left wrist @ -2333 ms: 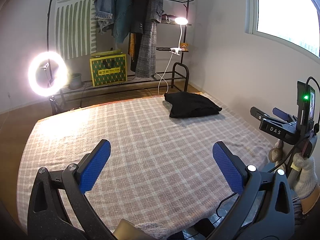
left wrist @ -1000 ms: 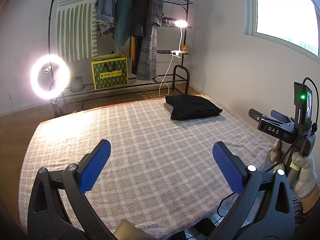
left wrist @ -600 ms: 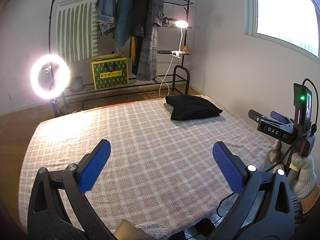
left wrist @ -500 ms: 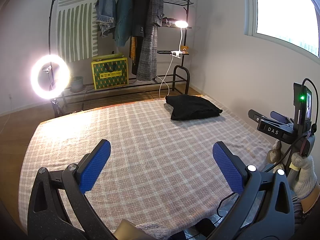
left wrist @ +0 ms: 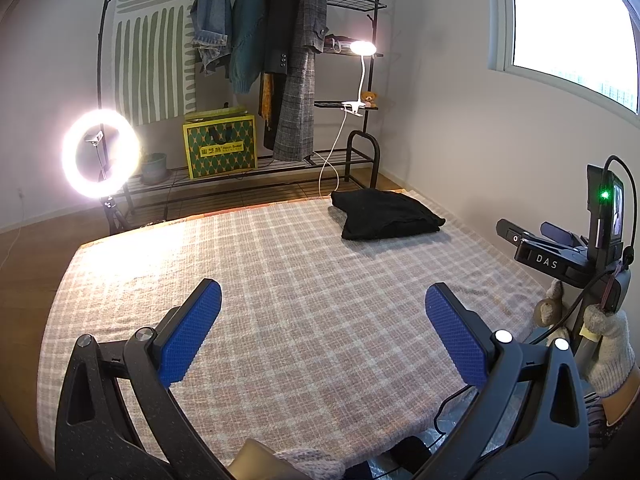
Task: Fold large clothes
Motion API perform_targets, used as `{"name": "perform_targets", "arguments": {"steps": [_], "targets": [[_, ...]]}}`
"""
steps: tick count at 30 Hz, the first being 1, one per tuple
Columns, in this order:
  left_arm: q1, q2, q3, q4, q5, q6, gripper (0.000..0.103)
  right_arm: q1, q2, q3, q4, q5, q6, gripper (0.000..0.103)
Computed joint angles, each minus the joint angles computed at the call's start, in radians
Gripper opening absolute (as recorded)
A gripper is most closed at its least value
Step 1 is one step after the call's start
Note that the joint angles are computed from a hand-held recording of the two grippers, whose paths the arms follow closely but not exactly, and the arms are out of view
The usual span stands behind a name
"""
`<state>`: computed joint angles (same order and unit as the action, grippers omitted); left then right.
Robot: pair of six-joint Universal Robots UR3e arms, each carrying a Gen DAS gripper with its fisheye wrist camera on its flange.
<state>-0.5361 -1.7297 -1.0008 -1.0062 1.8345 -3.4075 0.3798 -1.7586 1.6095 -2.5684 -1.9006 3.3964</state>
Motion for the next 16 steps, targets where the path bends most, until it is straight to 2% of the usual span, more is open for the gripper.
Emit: {"name": "perform_targets", "arguments": {"steps": [16], "targets": [[0.001, -0.010, 0.036, -0.020, 0.007, -0.004, 0.103, 0.021, 0.004, -0.007, 0.010, -0.015, 0.012, 0.103]]}}
